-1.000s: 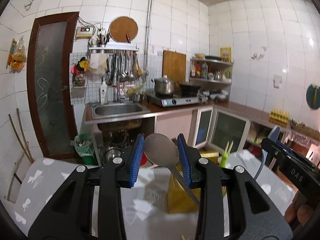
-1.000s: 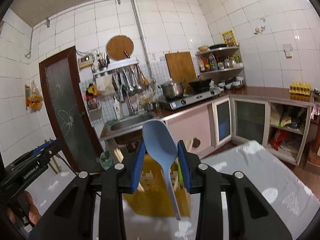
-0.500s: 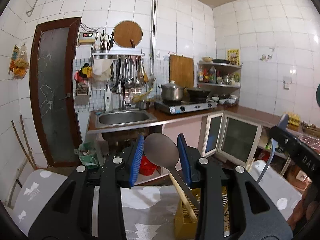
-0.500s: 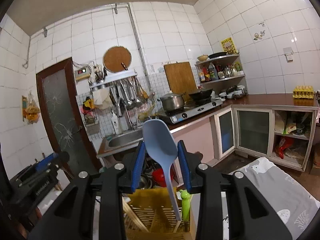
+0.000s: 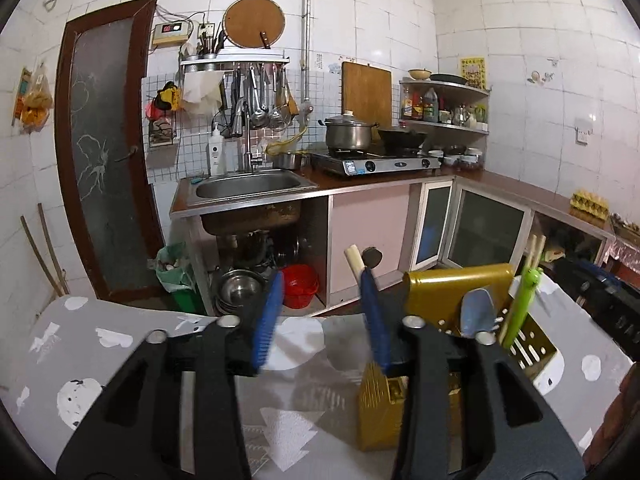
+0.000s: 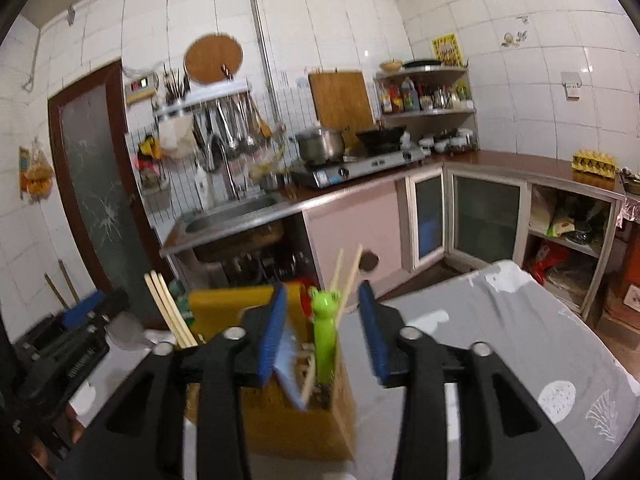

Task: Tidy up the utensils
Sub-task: 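Open the left tool over the holder while the right tool releases the blue spoon, then grasp a wooden chopstick with the right tool while the left tool approaches another chopstick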

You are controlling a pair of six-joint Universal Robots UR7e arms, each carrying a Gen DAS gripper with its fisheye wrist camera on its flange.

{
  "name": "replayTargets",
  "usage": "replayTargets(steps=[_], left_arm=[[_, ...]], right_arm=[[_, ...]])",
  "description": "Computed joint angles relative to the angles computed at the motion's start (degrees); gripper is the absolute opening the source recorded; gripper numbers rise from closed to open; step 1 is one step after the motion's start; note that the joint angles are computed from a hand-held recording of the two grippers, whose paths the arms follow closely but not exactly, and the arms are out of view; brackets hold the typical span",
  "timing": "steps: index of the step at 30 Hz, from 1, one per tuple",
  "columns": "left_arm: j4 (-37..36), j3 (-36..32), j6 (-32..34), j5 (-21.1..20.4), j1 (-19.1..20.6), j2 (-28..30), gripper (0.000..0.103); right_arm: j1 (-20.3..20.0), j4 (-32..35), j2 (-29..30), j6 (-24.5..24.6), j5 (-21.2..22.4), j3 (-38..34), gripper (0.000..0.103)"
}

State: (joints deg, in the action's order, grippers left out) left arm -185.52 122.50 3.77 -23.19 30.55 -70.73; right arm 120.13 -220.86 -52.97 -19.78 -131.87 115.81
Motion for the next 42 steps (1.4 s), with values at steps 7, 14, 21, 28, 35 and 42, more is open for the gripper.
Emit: replayTargets(steps=[7, 14, 21, 28, 35, 42], left_arm=[[15.31, 2.9, -11.16, 2.06, -4.05, -9.44, 0.079], [44.42, 7.28, -31.98, 3.98, -7.1, -21.55, 0.094], [65.42, 9.9, -47.75, 0.04, -6.32, -29.05, 0.097], [78.08, 11.77, -55.56, -4.47, -3.8, -32.93, 0.098], [84.58, 12.8, -58.73, -6.38, -0.81, -36.54, 0.098], [85.09, 12.77, -60.18, -8.38, 1.27, -37.65, 0.098]], right_arm=[[1.86, 2.02, -2.74, 1.96, -4.76, 3.13, 0.064], [4.32, 3.65, -3.27, 5.93, -9.24, 8.71, 0.066], [5.19, 5.81, -1.92, 11.89, -11.06, 13.96, 0.066], [5.7, 11.95, 0.9, 18.82, -11.81, 15.84, 0.066], [6.32, 22.12, 3.43, 24.27, -11.01, 13.8, 0.066], [7.0, 33.12, 6.05, 27.0, -9.96, 9.94, 0.055]])
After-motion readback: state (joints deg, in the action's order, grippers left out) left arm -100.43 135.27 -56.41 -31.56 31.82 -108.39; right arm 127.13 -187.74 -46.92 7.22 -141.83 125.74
